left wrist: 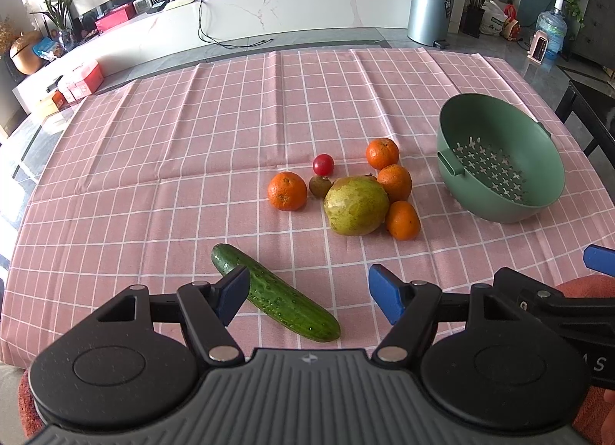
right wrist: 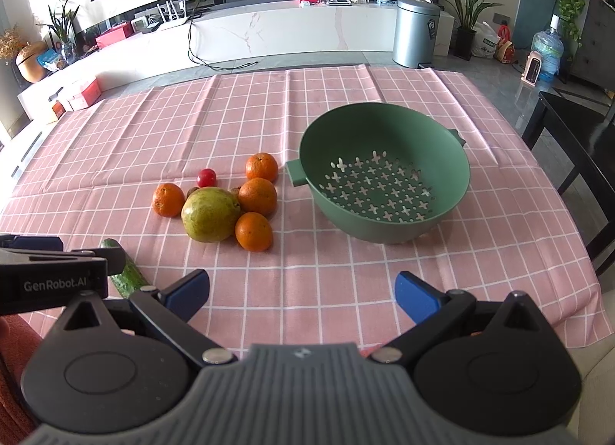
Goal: Organize fruits
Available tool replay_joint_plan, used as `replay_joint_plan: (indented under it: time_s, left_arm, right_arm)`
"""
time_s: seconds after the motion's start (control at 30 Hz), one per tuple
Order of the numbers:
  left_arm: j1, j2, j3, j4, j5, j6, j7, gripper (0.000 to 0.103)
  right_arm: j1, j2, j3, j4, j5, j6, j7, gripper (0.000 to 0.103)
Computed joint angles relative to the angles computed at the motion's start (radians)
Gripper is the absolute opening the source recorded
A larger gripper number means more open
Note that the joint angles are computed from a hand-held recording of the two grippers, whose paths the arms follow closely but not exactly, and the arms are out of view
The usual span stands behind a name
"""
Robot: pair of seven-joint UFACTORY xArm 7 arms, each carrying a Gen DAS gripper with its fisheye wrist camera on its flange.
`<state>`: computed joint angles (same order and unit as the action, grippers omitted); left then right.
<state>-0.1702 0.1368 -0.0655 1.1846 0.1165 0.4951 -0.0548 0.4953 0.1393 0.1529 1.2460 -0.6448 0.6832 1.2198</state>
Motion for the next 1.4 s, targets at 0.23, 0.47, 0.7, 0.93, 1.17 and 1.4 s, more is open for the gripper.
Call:
replay_joint_plan:
  time_s: [0.23, 0.47, 0.7, 0.93, 1.17, 1.4]
  left_arm:
    - [-0.002, -0.002, -0.001, -0.003, 0.002, 0.0, -0.003, 0.083]
    - [-0.003, -0.002, -0.001, -0.004, 0.003, 0.0, -0.006, 0.083]
    - [-0.004, 0.004, -0.003, -0.005, -0.003, -0.001, -0.004, 0.083]
    - [0.031, 0.039, -0.014, 0.051, -0.132, 0.045, 0.095, 0.079]
    - [0.05, 0.111, 0.0, 0.159, -0.206, 0.178, 0.073, 0.063]
    - [0.035, 0.195, 0.033, 0.26, -0.13, 0.271, -0.103, 0.076]
  right_arm:
    - [0.001, 0.001, -0.001, 0.002, 0.0, 0.0, 0.0, 0.099]
    - [0.001, 0.002, -0.001, 0.001, 0.0, -0.001, 0.0, 0.099]
    - [0.001, 0.005, -0.003, 0.004, 0.003, -0.001, -0.003, 0.099]
    - [0.004, 0.009, -0.015, -0.024, -0.083, -0.081, 0.035, 0.099]
    - [-0.006, 0.073, -0.022, -0.002, -0.023, -0.221, -0.031, 0.08]
    - [0.024, 0.187, -0.06, 0.108, 0.055, -0.265, -0.169, 0.074]
